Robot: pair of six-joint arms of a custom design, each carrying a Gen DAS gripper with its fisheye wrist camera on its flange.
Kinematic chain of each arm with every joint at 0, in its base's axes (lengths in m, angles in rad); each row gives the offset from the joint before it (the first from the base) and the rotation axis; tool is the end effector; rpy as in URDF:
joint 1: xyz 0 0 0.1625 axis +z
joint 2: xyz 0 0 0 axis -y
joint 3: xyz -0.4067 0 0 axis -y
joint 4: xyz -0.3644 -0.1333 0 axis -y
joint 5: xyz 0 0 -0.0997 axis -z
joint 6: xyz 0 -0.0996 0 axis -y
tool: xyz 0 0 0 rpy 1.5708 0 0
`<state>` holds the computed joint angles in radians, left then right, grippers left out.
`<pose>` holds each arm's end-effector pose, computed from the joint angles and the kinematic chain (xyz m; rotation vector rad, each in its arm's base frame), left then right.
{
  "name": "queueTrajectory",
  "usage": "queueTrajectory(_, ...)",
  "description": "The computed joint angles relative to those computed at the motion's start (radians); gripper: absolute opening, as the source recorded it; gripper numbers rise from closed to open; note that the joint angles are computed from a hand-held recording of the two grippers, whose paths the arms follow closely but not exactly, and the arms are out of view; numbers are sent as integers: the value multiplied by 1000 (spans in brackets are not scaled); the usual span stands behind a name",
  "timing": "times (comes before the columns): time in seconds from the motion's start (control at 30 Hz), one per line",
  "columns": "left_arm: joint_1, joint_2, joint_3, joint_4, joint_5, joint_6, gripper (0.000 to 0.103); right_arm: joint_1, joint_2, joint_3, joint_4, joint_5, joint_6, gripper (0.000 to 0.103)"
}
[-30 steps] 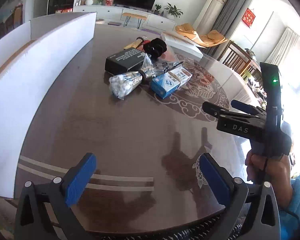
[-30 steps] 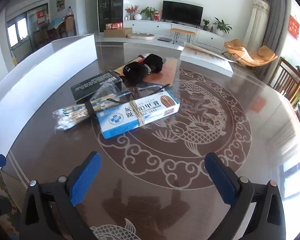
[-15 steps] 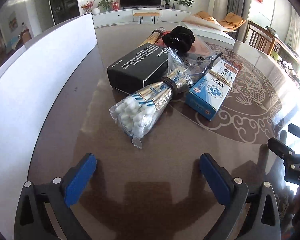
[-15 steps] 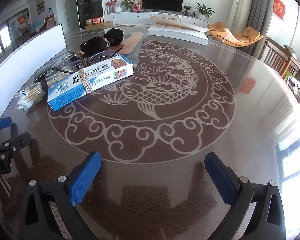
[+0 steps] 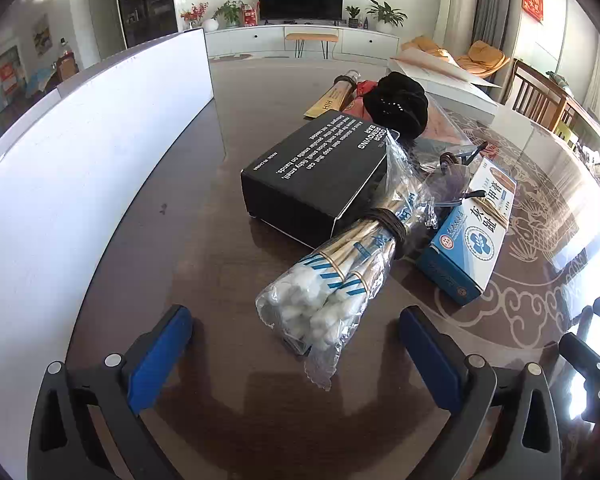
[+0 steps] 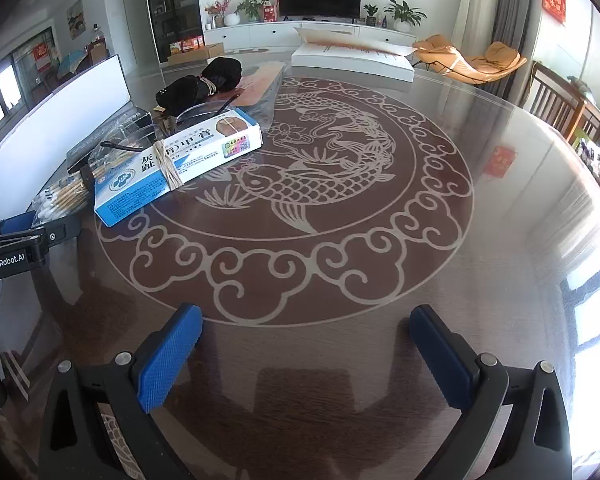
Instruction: Organize objects
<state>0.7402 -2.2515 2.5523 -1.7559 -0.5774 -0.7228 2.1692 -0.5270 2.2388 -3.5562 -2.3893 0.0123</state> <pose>0.0097 -0.2847 0.3051 0.1914 2.2395 -0.7607 0.2837 -0.3085 -0.0323 0.5486 -2.3074 0.6195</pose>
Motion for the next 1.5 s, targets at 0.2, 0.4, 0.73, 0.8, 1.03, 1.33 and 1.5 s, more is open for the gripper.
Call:
queueTrajectory(0.2, -5, -10, -2, 19, -1, -8, 103, -1, 0, 0, -2, 1, -3, 103)
queueTrajectory(0.4, -7, -14, -2, 25, -1, -12, 103, -1, 2, -1, -2, 1, -3, 103)
queueTrajectory(0.73, -8, -15, -1, 27, -1, -14, 103, -3, 3, -2, -5, 1, -5, 103)
queueTrajectory(0.8, -8, -15, -1, 28, -1, -14, 103, -3, 3, -2, -6, 1, -6, 103)
queueTrajectory(1.03, -9, -17, -1, 30, -1, -16, 103, -4, 5, -2, -9, 1, -7, 103)
queueTrajectory(1.33, -10, -18, -1, 34, -1, -17, 103, -5, 5, -2, -10, 2, -9, 103)
queueTrajectory(1.5, -12, -20, 0, 37, -1, -20, 103, -5, 5, -2, -11, 2, -10, 103)
